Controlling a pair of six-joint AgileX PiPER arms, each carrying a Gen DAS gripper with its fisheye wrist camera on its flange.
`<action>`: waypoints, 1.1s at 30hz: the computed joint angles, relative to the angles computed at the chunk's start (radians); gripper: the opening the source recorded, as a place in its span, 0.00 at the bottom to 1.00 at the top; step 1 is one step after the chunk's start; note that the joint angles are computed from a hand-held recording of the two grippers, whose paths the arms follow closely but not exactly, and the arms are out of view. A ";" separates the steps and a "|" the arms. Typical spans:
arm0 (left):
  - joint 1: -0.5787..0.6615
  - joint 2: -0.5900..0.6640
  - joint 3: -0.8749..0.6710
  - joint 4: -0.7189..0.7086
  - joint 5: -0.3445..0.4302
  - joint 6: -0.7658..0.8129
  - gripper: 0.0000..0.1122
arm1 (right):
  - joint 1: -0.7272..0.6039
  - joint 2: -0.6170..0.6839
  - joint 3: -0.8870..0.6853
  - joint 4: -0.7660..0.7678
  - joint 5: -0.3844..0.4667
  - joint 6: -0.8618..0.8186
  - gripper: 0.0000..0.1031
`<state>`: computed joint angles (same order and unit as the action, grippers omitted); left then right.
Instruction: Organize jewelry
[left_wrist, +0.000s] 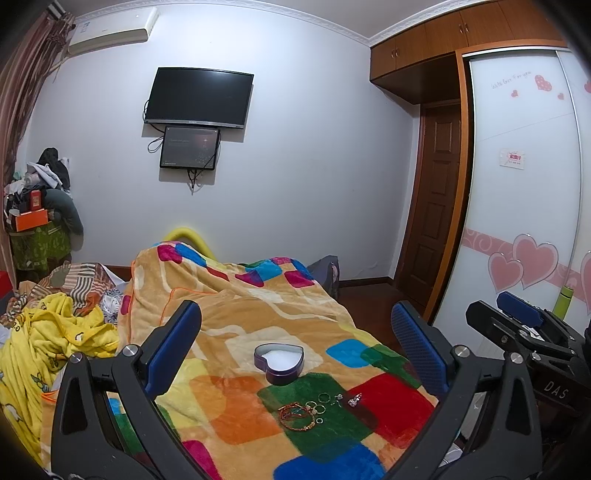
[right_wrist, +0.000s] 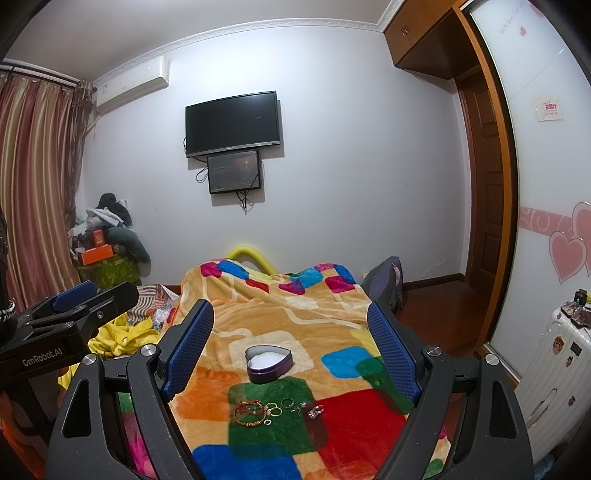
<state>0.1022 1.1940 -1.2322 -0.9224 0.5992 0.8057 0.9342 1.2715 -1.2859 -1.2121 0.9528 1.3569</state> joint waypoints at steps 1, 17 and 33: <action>-0.002 0.001 -0.002 0.004 0.000 -0.004 0.92 | -0.003 0.000 -0.002 0.003 -0.002 -0.004 0.80; -0.005 0.001 -0.010 0.013 0.006 -0.016 0.92 | -0.004 0.001 -0.004 0.005 -0.002 -0.006 0.80; -0.044 0.099 -0.064 0.138 -0.011 -0.118 0.92 | -0.087 0.021 0.011 0.085 -0.059 -0.031 0.80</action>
<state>0.0582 1.2930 -1.2961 -0.7839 0.5877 0.6882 0.8472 1.2928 -1.2747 -1.1271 0.8936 1.3256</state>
